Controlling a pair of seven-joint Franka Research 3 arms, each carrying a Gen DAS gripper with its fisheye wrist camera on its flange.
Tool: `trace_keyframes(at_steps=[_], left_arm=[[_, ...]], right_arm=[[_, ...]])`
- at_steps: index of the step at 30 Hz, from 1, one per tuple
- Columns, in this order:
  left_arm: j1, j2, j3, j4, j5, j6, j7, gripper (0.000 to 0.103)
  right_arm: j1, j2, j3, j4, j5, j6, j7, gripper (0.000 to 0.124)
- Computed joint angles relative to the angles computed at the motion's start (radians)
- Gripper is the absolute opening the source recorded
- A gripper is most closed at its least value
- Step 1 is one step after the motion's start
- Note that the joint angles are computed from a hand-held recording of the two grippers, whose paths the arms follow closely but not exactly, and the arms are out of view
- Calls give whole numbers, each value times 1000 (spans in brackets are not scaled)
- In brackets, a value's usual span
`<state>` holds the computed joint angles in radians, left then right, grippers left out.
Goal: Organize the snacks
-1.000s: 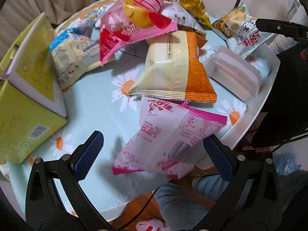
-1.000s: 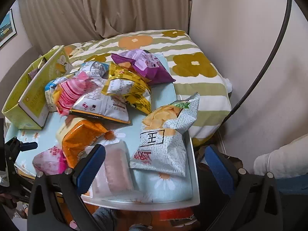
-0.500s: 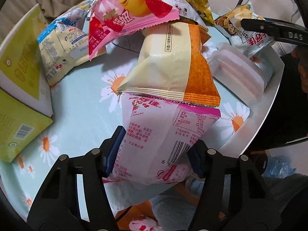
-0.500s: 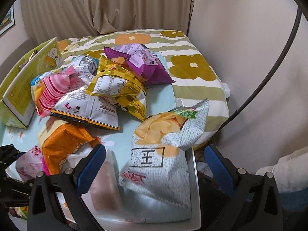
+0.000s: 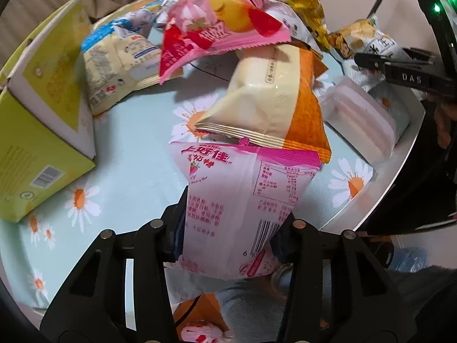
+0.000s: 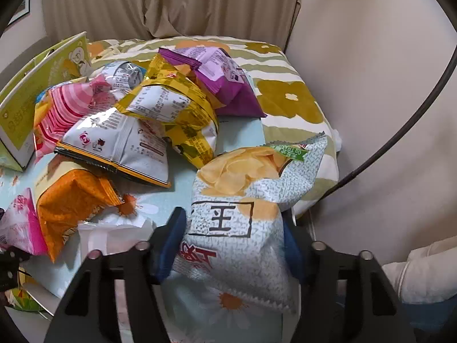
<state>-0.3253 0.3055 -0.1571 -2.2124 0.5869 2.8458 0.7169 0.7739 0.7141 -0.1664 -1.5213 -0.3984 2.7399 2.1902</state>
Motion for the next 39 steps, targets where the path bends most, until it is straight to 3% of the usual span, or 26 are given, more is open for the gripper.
trace_keyframes(at_steps=[6,20,26,34,39], left_arm=[[12,-27,0,-24,-18,15,-24,39],[31,-130,5,-58,32,5,-114,38],[55,-238,-6,-93,91,-21,-210,38],[147,-405,-32,-151,122,-39,-273,38],[210,-486,-35,-172,113,-67,-257,38]], right_arm=[[10,-16,-13,-18,-15,12,18,46],[43,-125,-46,-119,-114,51,131,46],[31,-179,-17,-123,-152,56,151,46],[14,-189,59,-9,-136,50,80,46],[-1,-104,133,178,-25,38,-62,46]])
